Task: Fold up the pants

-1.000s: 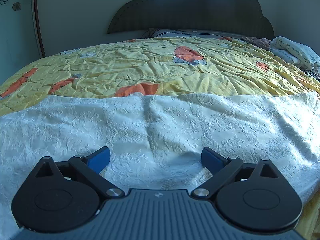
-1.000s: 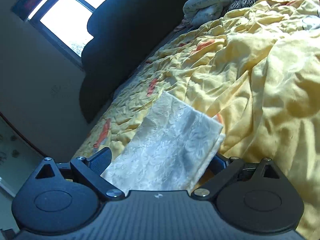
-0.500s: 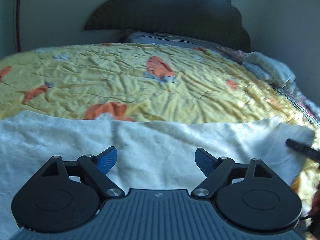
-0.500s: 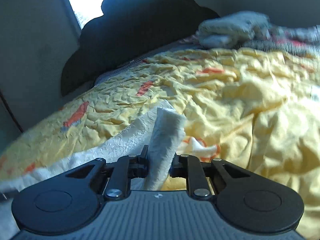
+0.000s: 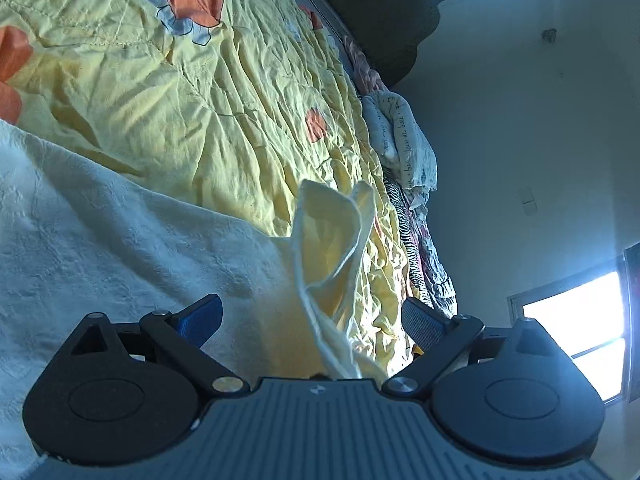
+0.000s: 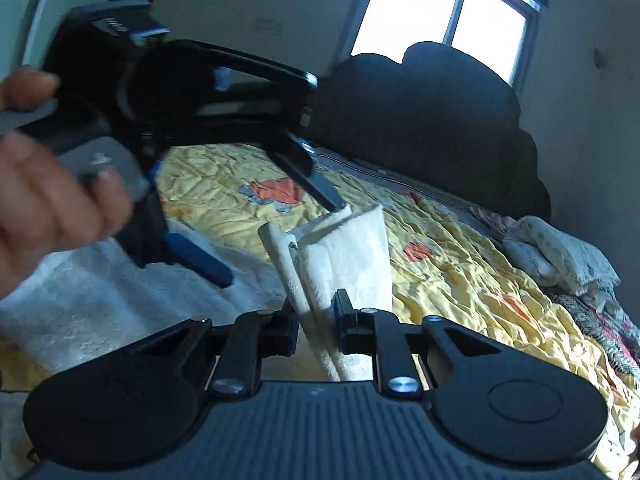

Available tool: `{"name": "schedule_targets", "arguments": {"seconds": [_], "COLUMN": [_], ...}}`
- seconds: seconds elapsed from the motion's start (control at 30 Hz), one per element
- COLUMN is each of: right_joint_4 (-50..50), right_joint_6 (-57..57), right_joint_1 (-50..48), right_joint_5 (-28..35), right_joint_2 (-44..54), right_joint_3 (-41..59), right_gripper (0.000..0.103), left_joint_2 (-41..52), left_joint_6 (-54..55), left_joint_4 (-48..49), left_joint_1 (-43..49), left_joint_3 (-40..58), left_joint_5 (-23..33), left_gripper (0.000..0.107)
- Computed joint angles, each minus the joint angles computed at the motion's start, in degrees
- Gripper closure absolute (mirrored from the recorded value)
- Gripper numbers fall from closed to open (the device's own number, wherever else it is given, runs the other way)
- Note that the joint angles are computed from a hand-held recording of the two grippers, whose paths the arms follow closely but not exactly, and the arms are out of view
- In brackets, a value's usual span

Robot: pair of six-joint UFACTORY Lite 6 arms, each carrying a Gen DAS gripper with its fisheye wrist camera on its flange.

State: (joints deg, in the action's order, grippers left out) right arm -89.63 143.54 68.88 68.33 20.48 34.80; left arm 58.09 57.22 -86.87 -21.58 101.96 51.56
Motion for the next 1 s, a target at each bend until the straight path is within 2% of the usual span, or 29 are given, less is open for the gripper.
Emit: {"name": "schedule_targets", "arguments": {"seconds": [0.07, 0.1, 0.13, 0.17, 0.23, 0.3, 0.37, 0.5, 0.67, 0.9, 0.97, 1.0], "right_joint_4": [-0.61, -0.77, -1.16, -1.48, -1.90, -2.34, -3.87, -8.55, -14.51, -20.73, -17.18, -15.93], "right_joint_6": [-2.03, -2.72, -3.51, -3.96, -5.17, -6.64, -7.76, -10.84, -17.02, -21.51, -27.72, -29.70], "right_joint_1": [2.24, 2.75, 3.15, 3.08, 2.46, 2.37, 2.47, 2.06, 0.63, -2.42, -2.86, -2.47], "right_joint_5": [0.22, 0.26, 0.17, -0.07, -0.91, -1.66, -2.53, -5.00, -10.27, -20.03, -23.30, -22.24], "right_joint_2": [1.53, 2.20, 3.29, 3.99, 5.70, 6.57, 6.93, 10.06, 18.33, 28.41, 32.58, 34.04], "right_joint_3": [1.75, 2.43, 3.38, 4.06, 5.98, 7.66, 9.37, 15.66, 28.25, 43.84, 50.07, 51.69], "right_gripper": [0.086, 0.086, 0.086, 0.086, 0.086, 0.086, 0.086, 0.086, 0.086, 0.086, 0.085, 0.084], "left_joint_2": [0.53, 0.34, -0.18, -0.36, -1.11, -2.71, -5.82, -17.02, -27.01, -29.79, -27.80, -26.64], "left_joint_6": [-1.27, -1.24, -0.13, 0.94, 2.41, 3.28, 7.20, 22.25, 38.06, 54.93, 54.37, 52.66], "left_joint_4": [1.02, 1.12, 0.77, 1.02, 1.69, 3.94, 2.96, -2.49, -8.72, -20.26, -19.18, -17.30], "left_joint_1": [-0.51, -0.50, -0.56, -0.25, 0.12, 1.15, 2.52, 6.68, 12.02, 18.99, 20.45, 21.44], "left_joint_3": [1.31, 1.20, 0.45, 0.38, -0.64, -2.10, -6.16, -19.79, -30.56, -37.57, -37.00, -36.49], "left_joint_5": [-3.15, -4.96, -6.56, -8.01, -9.50, -10.76, -11.95, -16.93, -22.41, -25.76, -25.89, -25.27], "left_gripper": [0.016, 0.023, 0.036, 0.045, 0.079, 0.099, 0.099, 0.099, 0.099, 0.099, 0.099, 0.098]}}
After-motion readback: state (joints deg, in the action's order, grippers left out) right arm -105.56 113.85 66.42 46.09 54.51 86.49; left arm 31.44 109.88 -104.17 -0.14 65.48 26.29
